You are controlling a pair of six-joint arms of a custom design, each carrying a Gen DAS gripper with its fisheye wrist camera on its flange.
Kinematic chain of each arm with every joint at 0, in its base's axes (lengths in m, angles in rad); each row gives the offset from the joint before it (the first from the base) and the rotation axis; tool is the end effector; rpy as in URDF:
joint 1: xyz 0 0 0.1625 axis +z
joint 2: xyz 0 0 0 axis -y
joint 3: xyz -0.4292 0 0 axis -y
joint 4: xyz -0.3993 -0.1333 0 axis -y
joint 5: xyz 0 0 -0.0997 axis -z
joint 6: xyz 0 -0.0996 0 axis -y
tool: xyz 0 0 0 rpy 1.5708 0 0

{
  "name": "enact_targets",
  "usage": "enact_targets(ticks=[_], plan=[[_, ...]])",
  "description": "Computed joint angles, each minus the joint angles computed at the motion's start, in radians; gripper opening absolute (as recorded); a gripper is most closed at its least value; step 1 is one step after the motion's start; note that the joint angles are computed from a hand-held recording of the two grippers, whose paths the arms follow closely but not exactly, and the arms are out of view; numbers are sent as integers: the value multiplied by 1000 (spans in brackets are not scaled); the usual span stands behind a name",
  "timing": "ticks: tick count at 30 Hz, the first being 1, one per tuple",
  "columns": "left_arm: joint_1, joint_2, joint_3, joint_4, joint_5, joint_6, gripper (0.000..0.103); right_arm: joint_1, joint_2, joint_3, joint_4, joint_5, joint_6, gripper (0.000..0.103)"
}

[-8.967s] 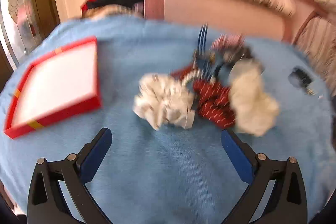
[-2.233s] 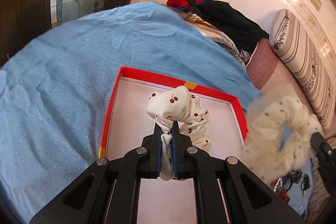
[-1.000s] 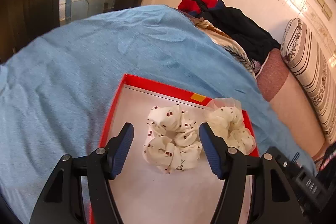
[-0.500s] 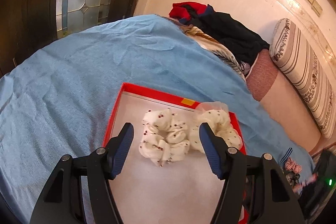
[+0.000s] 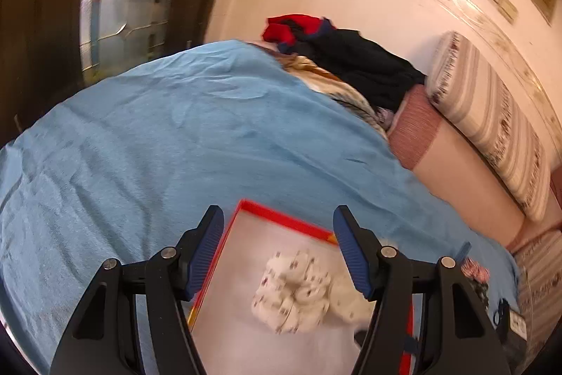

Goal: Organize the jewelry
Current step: 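Move the left tool back to the pile and grasp the red polka-dot scrunchie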

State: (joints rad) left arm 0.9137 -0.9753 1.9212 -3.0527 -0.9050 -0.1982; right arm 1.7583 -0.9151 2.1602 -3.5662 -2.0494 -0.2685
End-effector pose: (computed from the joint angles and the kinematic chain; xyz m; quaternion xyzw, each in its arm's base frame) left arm -0.2123 -0.5941 0.1776 0.1230 0.9072 -0.3584 0.1829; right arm 0.1833 -0.4972 0.1277 0.1197 -0.9002 0.3468 0.2348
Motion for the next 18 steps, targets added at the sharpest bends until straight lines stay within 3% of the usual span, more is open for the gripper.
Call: enact_targets(ticks=[4, 8, 11, 15, 17, 18], plan=[[-33, 6, 18, 31, -46, 5, 64, -34, -164, 183, -121, 80, 56, 43], [-82, 32, 38, 43, -100, 1, 64, -87, -399, 327, -163, 84, 82, 43], [-123, 61, 47, 50, -188, -26, 64, -130, -590, 401, -123, 53, 87, 43], [-192, 90, 70, 46, -223, -44, 64, -227, -839, 474, -45, 37, 37, 45], [-222, 97, 85, 45, -246, -61, 64, -290, -908, 502, -36, 65, 8, 45], [-237, 102, 92, 52, -268, -78, 64, -352, -958, 520, -16, 114, 1, 45]])
